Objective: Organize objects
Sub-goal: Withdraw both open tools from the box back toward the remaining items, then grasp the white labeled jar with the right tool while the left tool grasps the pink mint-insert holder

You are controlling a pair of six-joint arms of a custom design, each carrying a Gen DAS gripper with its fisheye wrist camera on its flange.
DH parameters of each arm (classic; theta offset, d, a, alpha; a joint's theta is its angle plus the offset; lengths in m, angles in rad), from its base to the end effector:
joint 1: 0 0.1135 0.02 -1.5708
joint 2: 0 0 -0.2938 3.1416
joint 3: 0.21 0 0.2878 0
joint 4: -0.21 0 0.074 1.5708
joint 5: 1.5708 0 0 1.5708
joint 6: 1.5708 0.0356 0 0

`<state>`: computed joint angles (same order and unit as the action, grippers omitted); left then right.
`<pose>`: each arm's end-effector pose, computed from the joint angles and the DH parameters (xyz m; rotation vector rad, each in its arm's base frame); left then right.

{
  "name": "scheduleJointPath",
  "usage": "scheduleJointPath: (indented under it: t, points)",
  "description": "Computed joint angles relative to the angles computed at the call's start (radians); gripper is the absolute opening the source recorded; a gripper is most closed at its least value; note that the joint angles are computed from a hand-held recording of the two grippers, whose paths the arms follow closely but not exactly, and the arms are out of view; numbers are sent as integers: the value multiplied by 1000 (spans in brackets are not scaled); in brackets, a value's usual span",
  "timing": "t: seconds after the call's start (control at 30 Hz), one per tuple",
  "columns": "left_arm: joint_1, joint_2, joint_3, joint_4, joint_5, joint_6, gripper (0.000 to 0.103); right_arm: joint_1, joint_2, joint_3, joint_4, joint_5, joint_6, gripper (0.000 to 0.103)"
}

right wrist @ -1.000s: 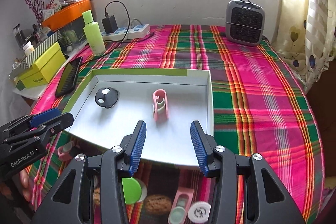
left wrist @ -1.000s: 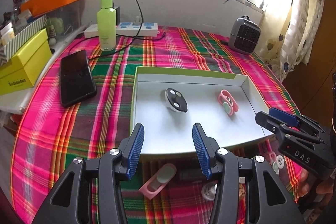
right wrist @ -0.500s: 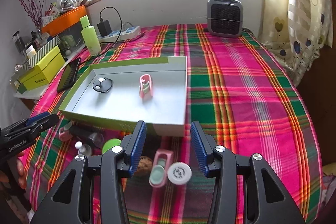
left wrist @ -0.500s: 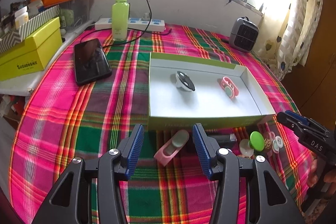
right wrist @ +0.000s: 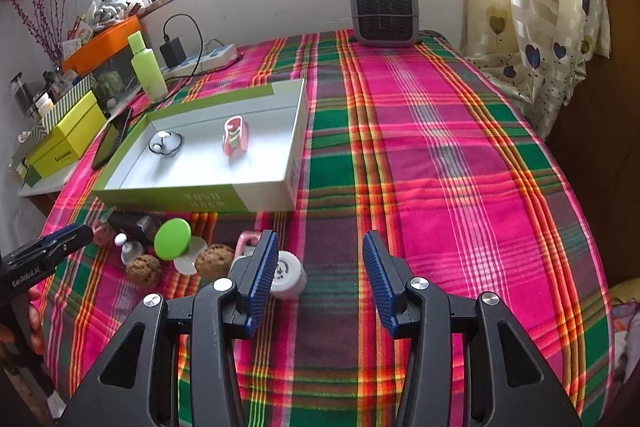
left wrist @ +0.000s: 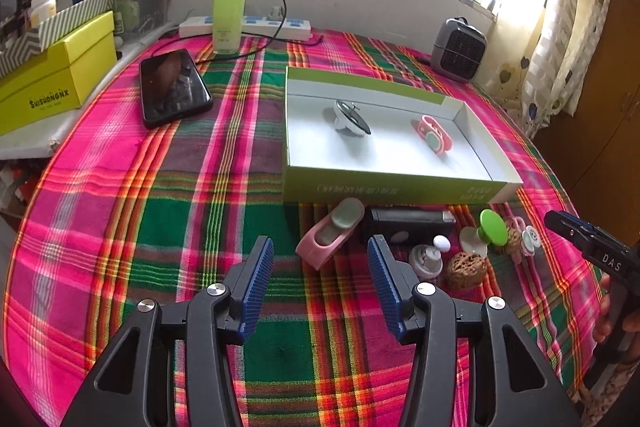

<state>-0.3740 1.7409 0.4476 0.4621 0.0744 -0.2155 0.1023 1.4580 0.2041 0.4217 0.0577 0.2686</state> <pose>0.2581 -0.1042 0.0679 0.2274 2.4201 -0.3603 0.2045 0.0189 0.0757 0.2264 2.3930 0.1034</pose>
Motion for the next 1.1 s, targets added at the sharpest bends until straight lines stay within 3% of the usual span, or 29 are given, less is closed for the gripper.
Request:
scheduleJointPath:
  t: [0.6, 1.1]
  points:
    - [-20, 68, 47, -20, -2, -8, 48, 4, 120, -2, 104, -67, -14, 45]
    - [-33, 113, 97, -25, -46, 24, 48, 13, 123, 4, 81, -46, -31, 45]
